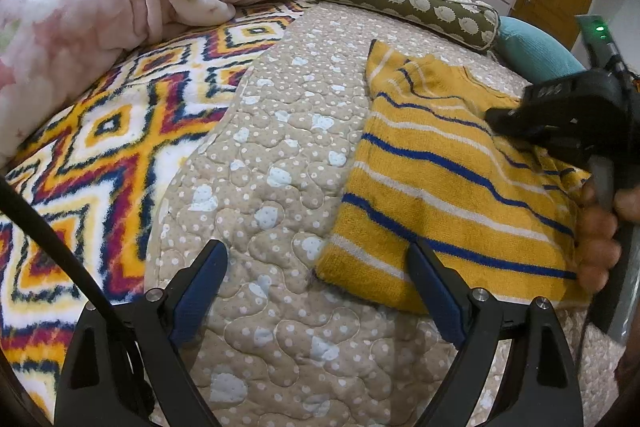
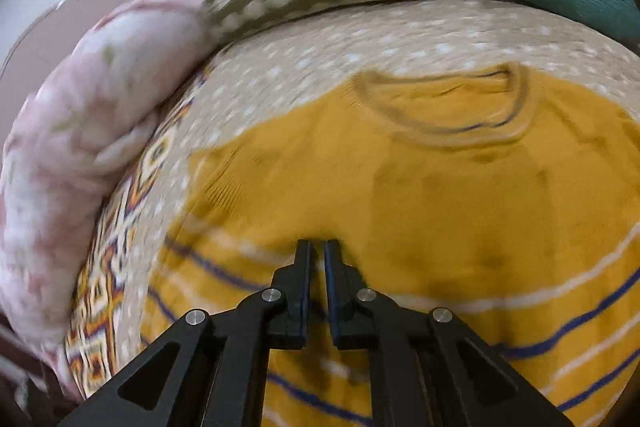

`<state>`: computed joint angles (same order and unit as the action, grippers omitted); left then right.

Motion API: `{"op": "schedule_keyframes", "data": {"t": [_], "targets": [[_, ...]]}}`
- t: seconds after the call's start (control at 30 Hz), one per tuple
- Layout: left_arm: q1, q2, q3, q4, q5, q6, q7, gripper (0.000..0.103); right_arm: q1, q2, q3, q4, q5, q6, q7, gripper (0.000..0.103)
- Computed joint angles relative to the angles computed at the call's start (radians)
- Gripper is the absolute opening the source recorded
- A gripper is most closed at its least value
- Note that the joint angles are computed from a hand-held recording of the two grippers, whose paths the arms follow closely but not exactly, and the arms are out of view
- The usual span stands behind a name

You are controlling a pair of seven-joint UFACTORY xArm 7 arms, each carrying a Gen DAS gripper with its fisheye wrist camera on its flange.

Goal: Fold small clothes

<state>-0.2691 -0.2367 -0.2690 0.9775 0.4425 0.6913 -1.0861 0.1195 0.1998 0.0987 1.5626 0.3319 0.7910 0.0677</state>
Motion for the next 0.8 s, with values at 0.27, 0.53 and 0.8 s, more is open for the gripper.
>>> {"op": "schedule_keyframes", "data": {"t": [0.27,0.53,0.8], "targets": [[-0.001,0.0,0.002,-0.001,0.0,-0.002,0.001,0.091,-0.027,-0.236,-0.018,-0.217,0.263,-0.036,-0.252,0.017],[-0.001,0.0,0.001,-0.002,0.0,-0.005,0.001,0.091,-0.05,-0.444,-0.139,-0.492,0.274,-0.019,-0.358,0.019],[0.007,-0.007,-0.023,0.005,0.051,0.022,-0.05,0.091,-0.261,-0.62,-0.259,-0.638,0.045,-0.097,-0.159,0.041]]}}
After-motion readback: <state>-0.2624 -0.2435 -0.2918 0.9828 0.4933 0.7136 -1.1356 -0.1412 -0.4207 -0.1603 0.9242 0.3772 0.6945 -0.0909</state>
